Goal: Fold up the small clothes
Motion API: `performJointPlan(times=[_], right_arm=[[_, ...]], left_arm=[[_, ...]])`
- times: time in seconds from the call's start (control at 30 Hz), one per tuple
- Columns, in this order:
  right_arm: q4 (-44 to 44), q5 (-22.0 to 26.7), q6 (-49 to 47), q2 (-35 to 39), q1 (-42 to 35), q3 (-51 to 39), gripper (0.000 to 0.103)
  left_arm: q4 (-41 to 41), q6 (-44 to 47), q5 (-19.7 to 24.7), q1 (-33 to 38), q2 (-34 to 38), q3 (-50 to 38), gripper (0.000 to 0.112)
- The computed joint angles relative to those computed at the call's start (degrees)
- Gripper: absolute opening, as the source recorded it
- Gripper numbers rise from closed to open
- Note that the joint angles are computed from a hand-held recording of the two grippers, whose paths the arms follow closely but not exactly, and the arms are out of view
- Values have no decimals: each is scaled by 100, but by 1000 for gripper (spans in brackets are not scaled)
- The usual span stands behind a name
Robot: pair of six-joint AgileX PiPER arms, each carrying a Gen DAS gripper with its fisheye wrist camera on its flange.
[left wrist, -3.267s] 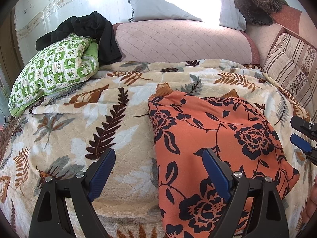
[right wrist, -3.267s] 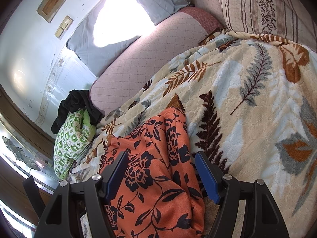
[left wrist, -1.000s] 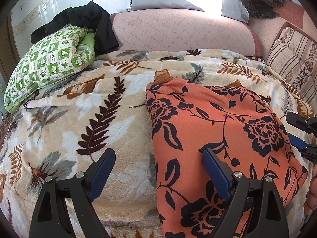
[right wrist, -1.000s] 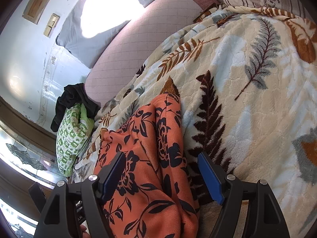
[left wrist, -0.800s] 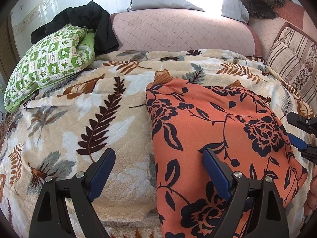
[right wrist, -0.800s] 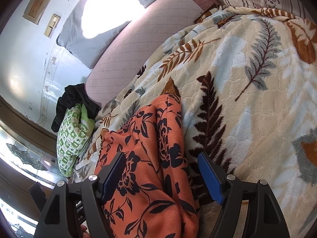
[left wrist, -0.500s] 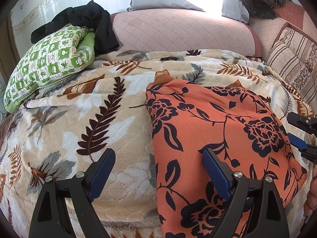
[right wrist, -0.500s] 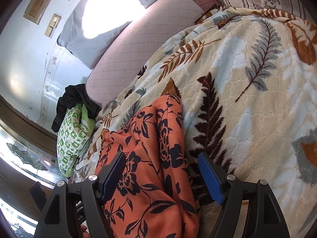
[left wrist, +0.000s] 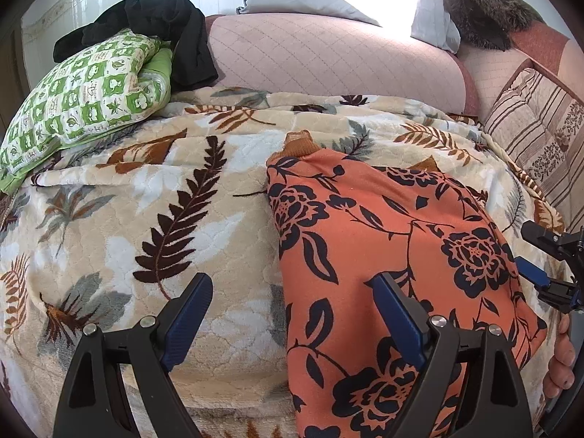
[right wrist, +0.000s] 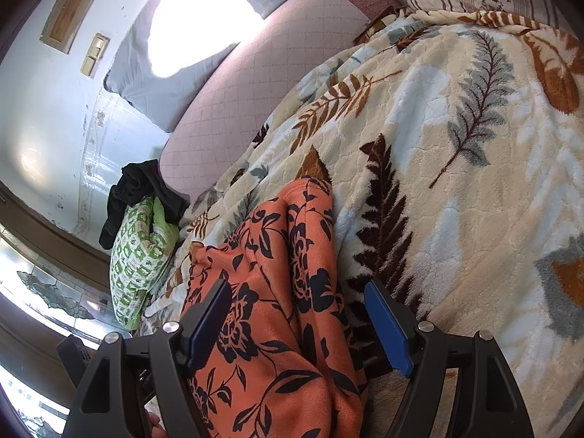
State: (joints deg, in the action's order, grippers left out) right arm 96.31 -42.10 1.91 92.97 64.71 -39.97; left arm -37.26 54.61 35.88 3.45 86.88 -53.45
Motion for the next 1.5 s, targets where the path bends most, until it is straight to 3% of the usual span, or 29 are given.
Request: performJointPlan(times=[1.5], right_arm=[[34,-26,-104,12,20,-61,78]], left_arm=[[70,-78,-77,-18,-73,20,90]])
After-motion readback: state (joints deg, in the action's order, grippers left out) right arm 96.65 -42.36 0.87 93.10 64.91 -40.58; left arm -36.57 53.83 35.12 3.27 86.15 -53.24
